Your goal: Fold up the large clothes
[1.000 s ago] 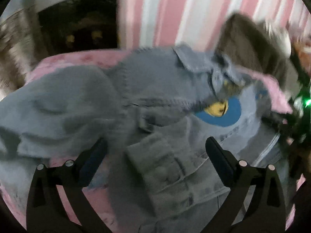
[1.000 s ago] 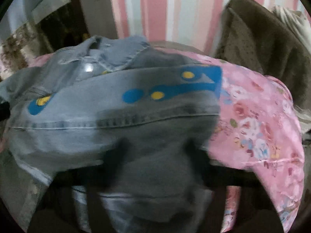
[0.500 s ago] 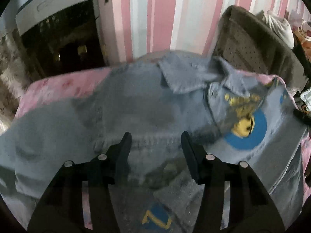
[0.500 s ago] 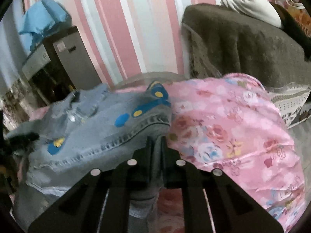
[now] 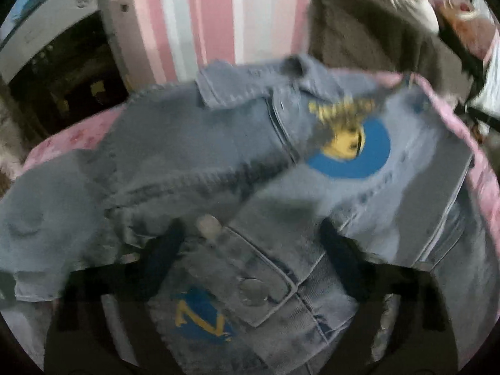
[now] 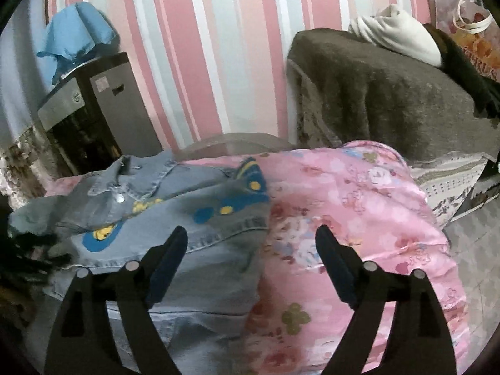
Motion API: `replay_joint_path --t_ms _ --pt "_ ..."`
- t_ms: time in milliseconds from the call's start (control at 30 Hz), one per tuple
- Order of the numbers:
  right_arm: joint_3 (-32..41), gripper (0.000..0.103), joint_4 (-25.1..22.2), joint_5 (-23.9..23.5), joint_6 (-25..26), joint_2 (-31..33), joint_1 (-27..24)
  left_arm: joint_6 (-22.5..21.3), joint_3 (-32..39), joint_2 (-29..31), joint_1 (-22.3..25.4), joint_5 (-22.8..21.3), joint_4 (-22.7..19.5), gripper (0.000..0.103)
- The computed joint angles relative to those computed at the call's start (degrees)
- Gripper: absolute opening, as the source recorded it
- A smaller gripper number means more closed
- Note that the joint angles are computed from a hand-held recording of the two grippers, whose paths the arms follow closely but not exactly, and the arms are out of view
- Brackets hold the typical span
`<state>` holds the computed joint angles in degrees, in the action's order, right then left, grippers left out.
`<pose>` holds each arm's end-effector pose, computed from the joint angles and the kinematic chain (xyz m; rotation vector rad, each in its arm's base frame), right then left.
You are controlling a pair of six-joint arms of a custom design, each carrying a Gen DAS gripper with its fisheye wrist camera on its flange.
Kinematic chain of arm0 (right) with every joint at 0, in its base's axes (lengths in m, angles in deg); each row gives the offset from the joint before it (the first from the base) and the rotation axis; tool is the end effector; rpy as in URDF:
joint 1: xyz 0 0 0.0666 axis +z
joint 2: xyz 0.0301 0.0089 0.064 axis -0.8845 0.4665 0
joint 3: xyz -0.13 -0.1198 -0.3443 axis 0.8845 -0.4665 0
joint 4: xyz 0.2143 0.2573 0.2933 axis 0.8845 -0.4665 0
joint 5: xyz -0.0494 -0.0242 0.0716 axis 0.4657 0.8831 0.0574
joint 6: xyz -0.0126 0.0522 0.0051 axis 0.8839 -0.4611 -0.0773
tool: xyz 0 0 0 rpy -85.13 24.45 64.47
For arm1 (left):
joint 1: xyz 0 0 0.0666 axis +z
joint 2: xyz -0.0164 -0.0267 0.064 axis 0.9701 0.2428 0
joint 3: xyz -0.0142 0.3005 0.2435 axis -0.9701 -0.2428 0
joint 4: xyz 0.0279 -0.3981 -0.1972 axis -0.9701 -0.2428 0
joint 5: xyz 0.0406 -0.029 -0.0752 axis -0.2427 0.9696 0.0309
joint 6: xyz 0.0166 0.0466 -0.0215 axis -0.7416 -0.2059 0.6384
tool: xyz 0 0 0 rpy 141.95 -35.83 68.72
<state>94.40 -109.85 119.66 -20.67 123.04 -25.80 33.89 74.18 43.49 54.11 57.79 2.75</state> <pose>0.2737 0.1763 0.4848 0.5048 2.1425 0.1133 0.4356 -0.1801 0.4481 0.8286 2.4555 -0.2236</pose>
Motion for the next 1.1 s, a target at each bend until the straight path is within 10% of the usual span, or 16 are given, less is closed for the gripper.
replay_joint_path --t_ms 33,100,367,467,600,1100 --pt "0.2 0.084 0.0 0.2 0.0 0.3 0.6 0.0 -0.4 -0.1 -0.1 -0.3 0.6 0.062" --pt "0.4 0.084 0.2 0.7 0.1 0.6 1.8 -0.7 -0.3 -0.2 -0.1 0.3 1.0 0.018" --pt "2.7 0.084 1.7 2.7 0.8 2.2 4.1 -3.4 5.0 1.0 -0.3 -3.9 6.6 0.014" --pt "4.5 0.087 2.8 2.9 1.1 4.2 5.4 -3.1 7.6 3.8 0.4 -7.0 10.6 0.025" --pt "5.9 0.092 4.0 2.6 2.6 6.5 8.1 0.8 9.3 6.4 2.5 -5.1 6.3 0.094" --pt "-2.4 0.094 0.6 15.9 -8.2 0.3 21.8 -0.6 -9.9 -13.5 31.4 10.1 12.1 0.1"
